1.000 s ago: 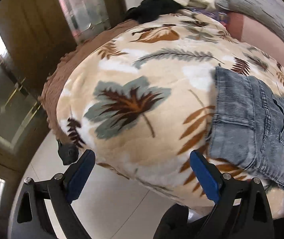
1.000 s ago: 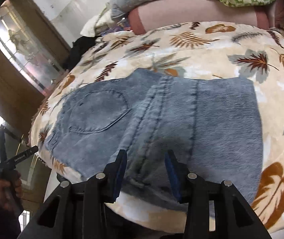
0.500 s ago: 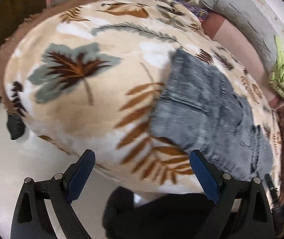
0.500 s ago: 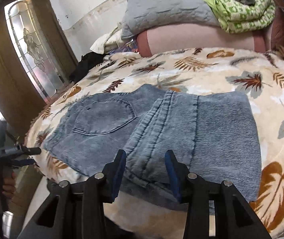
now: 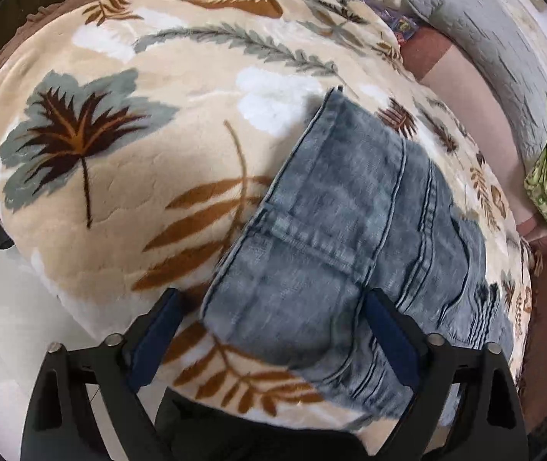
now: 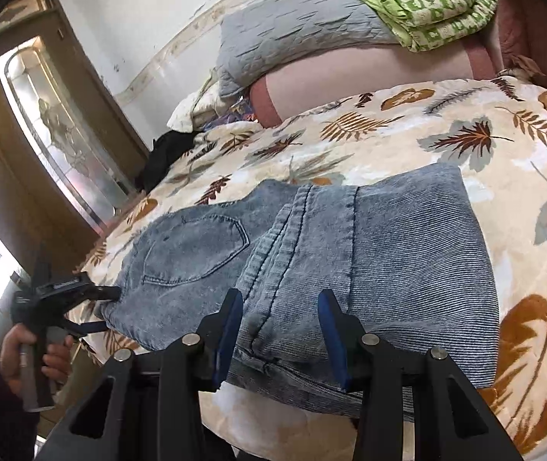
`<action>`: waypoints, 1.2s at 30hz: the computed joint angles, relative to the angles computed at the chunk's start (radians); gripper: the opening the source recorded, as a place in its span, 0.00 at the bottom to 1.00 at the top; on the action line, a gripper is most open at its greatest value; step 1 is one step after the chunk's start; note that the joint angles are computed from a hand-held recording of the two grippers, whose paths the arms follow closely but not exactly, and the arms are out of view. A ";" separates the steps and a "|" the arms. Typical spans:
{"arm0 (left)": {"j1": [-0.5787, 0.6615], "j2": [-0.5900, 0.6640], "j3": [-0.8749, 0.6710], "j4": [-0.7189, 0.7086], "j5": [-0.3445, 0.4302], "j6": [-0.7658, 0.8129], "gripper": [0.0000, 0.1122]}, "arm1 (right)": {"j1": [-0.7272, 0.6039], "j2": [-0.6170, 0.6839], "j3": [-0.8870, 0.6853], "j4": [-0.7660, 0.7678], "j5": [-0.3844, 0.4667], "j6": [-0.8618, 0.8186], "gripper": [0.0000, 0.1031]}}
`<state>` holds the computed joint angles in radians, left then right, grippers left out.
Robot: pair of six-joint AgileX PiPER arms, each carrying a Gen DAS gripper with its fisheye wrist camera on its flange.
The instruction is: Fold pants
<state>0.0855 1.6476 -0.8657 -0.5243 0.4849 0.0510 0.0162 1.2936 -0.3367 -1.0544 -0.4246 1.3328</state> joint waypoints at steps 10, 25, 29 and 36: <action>-0.077 0.017 -0.093 0.143 0.016 -0.082 0.28 | -0.101 -0.072 0.004 -0.139 -0.039 0.133 0.42; -0.603 -0.179 -0.271 1.019 0.198 -0.707 0.19 | -0.376 -0.037 -0.097 -0.435 -0.065 0.397 0.42; -0.805 -0.110 -0.408 1.103 0.296 -0.707 0.17 | -0.561 -0.047 -0.074 -0.457 -0.202 0.376 0.42; -1.041 0.126 -0.656 1.002 0.343 -0.598 0.13 | -0.865 0.001 -0.081 -0.523 -0.398 0.368 0.42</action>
